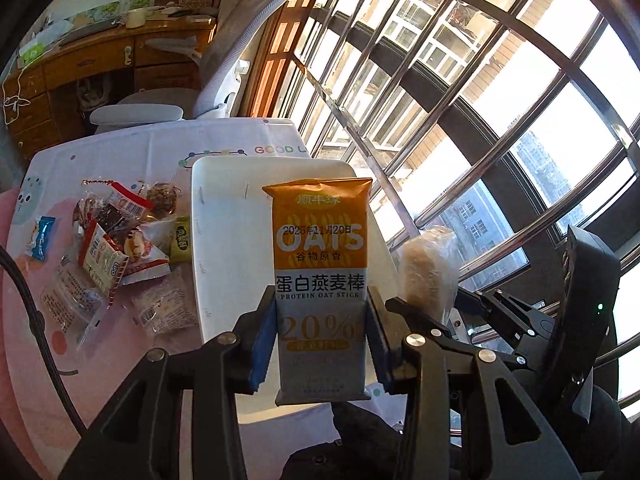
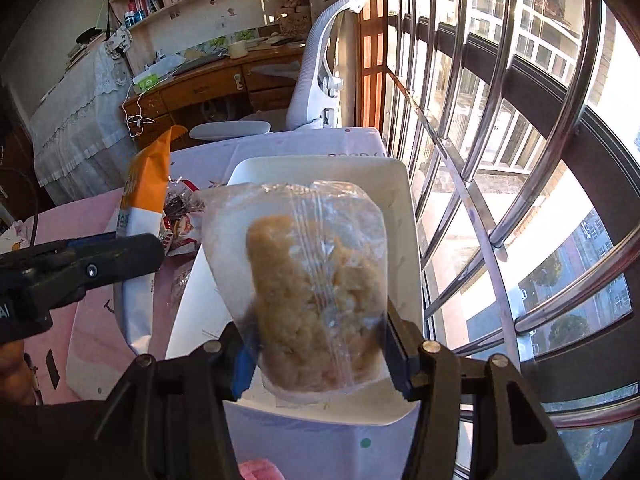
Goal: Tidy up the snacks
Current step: 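Carry both snacks into the white tray and open both tools, then grasp the blue-wrapped candy with left tool while right tool grasps clear printed bag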
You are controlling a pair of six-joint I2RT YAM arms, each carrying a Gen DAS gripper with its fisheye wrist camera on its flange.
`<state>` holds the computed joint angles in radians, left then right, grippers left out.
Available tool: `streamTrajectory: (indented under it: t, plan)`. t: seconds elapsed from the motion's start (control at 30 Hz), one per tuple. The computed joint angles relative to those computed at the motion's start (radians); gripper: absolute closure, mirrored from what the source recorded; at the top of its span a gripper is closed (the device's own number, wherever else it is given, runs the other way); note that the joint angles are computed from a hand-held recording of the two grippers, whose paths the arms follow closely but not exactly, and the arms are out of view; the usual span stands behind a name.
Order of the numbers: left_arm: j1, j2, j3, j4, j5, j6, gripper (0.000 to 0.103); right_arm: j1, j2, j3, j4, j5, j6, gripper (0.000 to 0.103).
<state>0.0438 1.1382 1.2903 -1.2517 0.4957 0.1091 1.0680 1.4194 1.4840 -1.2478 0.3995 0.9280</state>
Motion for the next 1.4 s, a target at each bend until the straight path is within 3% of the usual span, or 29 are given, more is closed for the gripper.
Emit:
streamTrajectory:
  t: [0.07,0.13,0.27,0.67,1.0,1.4]
  plan:
    - [-0.036,-0.001,-0.003,0.01,-0.029,-0.028,0.044,-0.008,-0.01,-0.015,0.003,-0.009,-0.007,0.048]
    - [-0.055,-0.006,-0.007,0.022,-0.041,-0.051,0.035,-0.02,-0.021,-0.031,0.016,-0.026,-0.02,0.047]
    - [-0.064,-0.011,-0.004,0.023,-0.066,-0.069,0.033,-0.039,-0.044,-0.062,0.054,-0.059,-0.05,0.033]
    - [0.074,-0.017,-0.001,-0.042,-0.098,0.005,0.033,-0.016,-0.002,-0.049,0.129,-0.111,-0.068,0.032]
    - [0.465,0.039,0.01,-0.171,-0.016,0.313,0.033,0.043,0.134,0.058,0.171,-0.167,-0.038,0.032]
    - [0.884,0.268,0.15,-0.299,-0.016,0.747,0.031,0.164,0.43,0.402,0.093,-0.154,0.051,0.032]
